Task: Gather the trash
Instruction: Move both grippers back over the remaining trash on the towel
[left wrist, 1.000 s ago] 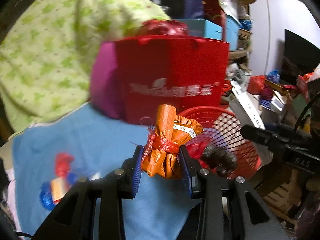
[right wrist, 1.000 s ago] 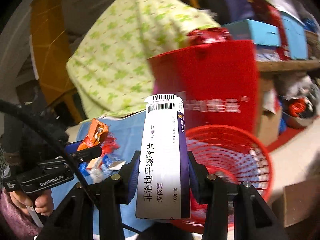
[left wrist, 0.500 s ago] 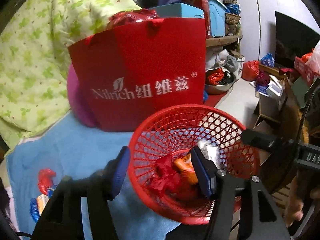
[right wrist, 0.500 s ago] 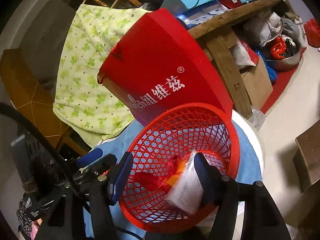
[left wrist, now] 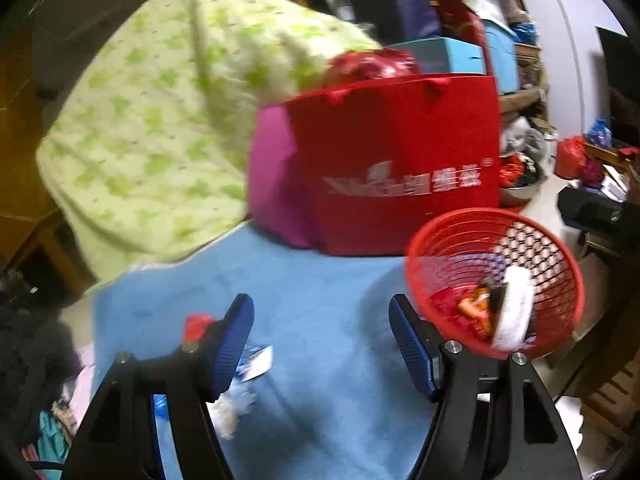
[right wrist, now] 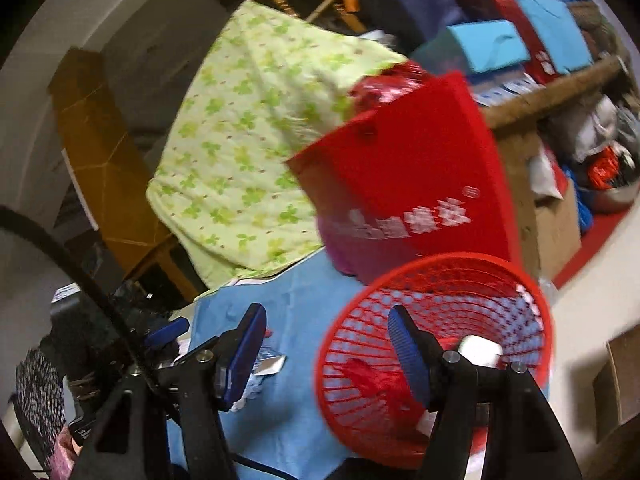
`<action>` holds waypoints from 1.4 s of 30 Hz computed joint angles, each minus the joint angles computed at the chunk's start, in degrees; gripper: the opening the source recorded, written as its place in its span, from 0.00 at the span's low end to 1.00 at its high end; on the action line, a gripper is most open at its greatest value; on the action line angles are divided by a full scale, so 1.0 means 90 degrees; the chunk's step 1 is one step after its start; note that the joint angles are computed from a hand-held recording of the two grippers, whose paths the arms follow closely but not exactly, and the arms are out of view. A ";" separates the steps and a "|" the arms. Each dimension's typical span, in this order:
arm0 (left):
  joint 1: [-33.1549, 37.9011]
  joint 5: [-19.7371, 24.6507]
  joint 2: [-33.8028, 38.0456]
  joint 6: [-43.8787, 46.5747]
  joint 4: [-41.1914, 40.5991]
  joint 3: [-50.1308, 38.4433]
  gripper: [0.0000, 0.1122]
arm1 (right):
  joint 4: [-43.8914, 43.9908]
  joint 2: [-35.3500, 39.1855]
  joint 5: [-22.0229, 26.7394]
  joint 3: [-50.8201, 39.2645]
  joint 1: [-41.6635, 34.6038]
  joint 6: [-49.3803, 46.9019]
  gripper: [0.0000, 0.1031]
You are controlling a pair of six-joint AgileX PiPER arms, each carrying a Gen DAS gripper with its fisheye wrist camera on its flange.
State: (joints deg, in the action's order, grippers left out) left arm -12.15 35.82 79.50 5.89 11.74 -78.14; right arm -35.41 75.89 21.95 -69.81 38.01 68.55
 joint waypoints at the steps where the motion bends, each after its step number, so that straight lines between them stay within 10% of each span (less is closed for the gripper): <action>1: 0.0224 0.0004 -0.0083 0.0096 -0.0098 0.0057 0.63 | -0.0018 0.0085 0.0042 -0.0120 0.0093 -0.0028 0.66; 27: 0.3536 -0.0264 -0.0676 0.2765 -0.2965 0.0936 0.63 | 0.1073 0.2740 0.1394 -0.3537 0.1713 -0.1993 0.66; 42: 0.4982 -0.0489 0.0777 0.3524 -0.3608 0.0985 0.63 | 0.2902 0.4522 0.2123 -0.5308 0.1308 -0.3422 0.66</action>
State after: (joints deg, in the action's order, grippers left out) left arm 32.69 31.42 86.49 37.60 -20.73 -69.27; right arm -9.29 116.59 41.05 -117.58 49.78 37.75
